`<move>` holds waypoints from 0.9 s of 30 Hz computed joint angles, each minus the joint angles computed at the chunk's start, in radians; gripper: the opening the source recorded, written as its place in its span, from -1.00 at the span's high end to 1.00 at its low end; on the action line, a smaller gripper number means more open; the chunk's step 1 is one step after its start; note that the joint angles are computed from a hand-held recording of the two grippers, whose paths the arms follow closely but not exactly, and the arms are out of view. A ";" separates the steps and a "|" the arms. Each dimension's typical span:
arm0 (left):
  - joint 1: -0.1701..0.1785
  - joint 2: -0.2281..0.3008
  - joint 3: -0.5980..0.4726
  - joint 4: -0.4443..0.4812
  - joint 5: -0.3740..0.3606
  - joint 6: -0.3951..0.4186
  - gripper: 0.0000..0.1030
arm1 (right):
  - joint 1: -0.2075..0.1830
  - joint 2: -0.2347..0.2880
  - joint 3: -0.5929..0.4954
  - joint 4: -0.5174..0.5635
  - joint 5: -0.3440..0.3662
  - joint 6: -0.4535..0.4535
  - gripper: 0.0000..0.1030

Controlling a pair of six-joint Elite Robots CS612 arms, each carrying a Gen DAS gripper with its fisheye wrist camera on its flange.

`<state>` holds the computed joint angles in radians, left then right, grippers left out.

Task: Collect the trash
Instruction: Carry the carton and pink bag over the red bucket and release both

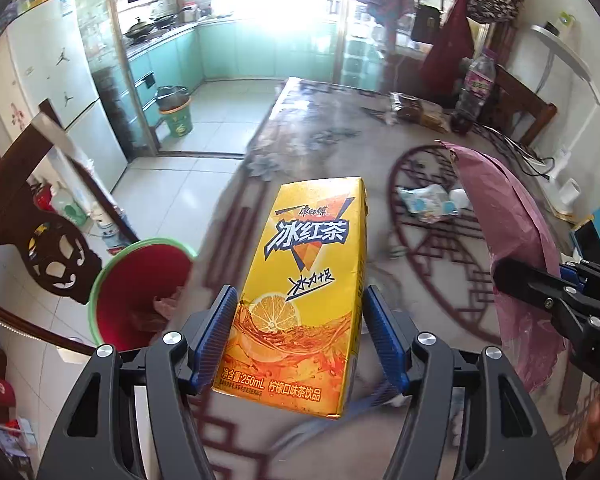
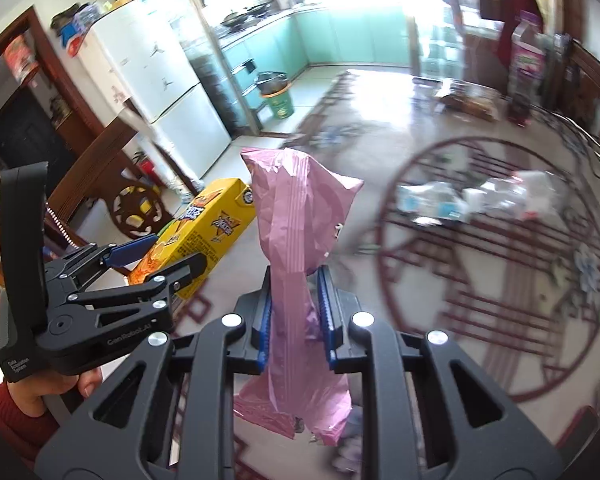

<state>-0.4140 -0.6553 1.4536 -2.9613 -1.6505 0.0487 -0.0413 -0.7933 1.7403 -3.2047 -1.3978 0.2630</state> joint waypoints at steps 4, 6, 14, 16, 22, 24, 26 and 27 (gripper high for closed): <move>0.046 0.023 -0.044 0.039 0.011 -0.005 -0.20 | 0.041 0.048 -0.093 0.050 0.028 0.016 0.62; 0.071 0.041 -0.076 0.063 0.020 -0.005 -0.20 | 0.058 0.076 -0.148 0.086 0.046 0.027 0.62; 0.153 0.129 -0.231 0.186 0.039 0.000 -0.22 | 0.124 0.218 -0.416 0.267 0.098 0.046 0.62; 0.167 0.152 -0.270 0.209 0.046 -0.003 -0.24 | 0.131 0.248 -0.468 0.277 0.121 0.065 0.37; 0.192 0.188 -0.332 0.222 0.033 -0.052 -0.56 | 0.144 0.280 -0.541 0.297 0.078 0.116 -0.15; 0.191 0.190 -0.342 0.239 0.012 -0.053 -0.56 | 0.138 0.265 -0.511 0.269 0.054 0.136 -0.16; 0.182 0.191 -0.348 0.247 -0.024 -0.030 -0.56 | 0.127 0.239 -0.467 0.255 0.009 0.147 -0.18; 0.175 0.190 -0.347 0.246 -0.042 -0.015 -0.56 | 0.118 0.216 -0.426 0.245 -0.034 0.154 -0.19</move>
<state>-0.2385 -0.4657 1.1067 -2.7151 -1.6921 0.0332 0.0768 -0.5772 1.3147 -2.9595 -1.4315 0.4174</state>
